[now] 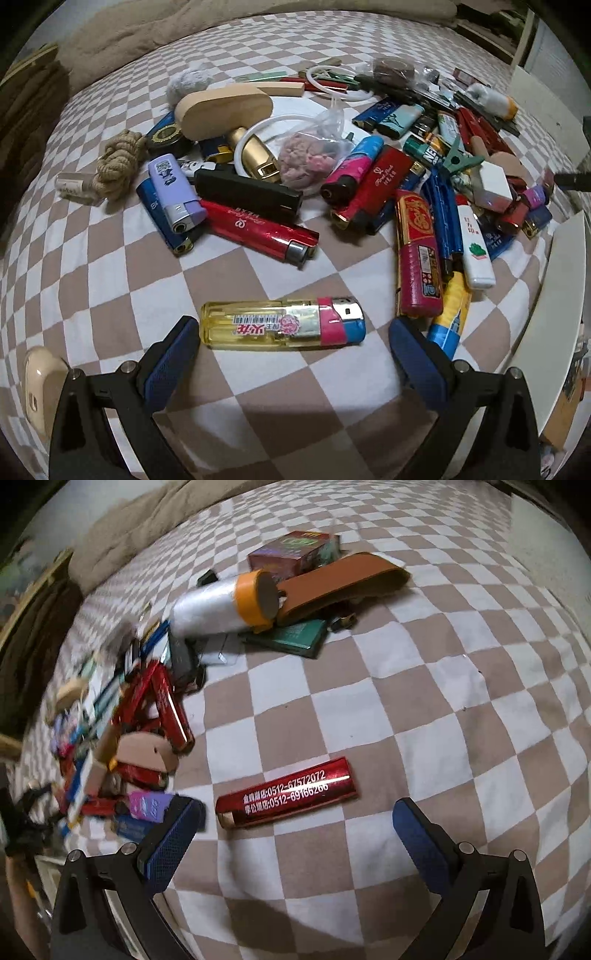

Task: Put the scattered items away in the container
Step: 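Close the right gripper on the red printed lighter while the left closes on the clear yellow lighter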

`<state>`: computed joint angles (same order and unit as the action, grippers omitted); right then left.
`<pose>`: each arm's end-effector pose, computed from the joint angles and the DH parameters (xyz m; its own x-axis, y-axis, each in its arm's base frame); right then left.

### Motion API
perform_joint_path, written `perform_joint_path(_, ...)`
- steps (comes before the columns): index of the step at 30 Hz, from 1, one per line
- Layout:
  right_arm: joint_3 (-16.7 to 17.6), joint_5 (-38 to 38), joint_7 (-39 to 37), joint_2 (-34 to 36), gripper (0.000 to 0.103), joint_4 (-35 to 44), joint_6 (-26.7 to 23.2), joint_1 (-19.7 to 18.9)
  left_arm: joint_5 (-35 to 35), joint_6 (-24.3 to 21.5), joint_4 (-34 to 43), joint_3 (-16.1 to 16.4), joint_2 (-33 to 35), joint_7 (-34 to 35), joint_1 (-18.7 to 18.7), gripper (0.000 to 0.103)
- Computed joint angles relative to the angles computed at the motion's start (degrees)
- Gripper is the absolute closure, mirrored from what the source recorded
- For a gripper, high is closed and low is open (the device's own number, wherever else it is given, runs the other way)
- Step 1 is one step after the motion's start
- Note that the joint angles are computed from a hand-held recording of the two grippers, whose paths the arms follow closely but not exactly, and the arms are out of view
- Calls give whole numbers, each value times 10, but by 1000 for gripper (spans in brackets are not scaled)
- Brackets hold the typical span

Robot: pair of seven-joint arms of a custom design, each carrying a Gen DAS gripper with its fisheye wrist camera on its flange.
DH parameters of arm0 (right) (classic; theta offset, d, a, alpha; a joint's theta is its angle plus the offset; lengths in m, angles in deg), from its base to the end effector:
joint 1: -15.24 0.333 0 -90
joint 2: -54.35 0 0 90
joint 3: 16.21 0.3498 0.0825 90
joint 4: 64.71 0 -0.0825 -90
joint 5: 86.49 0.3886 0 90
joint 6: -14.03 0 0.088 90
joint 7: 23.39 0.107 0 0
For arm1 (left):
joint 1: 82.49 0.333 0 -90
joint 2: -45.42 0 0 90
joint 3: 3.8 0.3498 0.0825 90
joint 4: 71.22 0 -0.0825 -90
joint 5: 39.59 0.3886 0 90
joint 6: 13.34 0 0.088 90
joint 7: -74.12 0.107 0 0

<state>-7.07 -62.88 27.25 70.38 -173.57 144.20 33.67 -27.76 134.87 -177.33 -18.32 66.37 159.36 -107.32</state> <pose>0.5661 0.2993 0.3976 0.7815 -0.5671 -0.2603 -0.6226 -0.7364 -0.2647 0.5355 -0.4219 0.4008 -0.6556 -0.7537 -0.0455 -0.6879 0.6211 -0.3755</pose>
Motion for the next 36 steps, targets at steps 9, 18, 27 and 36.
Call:
perform_joint_path(9,15,-33,-150,-36,0,-87,147,18,-9,37,-26,-2,-13,2,10,6)
perform_joint_path(18,28,28,-168,-28,20,-97,187,11,7,59,-33,13,-15,-47,1,6)
perform_joint_path(27,49,136,-254,-43,20,-141,258,2,81,89,-39,37,-11,-124,-19,20)
perform_joint_path(36,63,274,-361,-47,20,-156,291,-1,150,119,-61,59,-23,-184,-36,20)
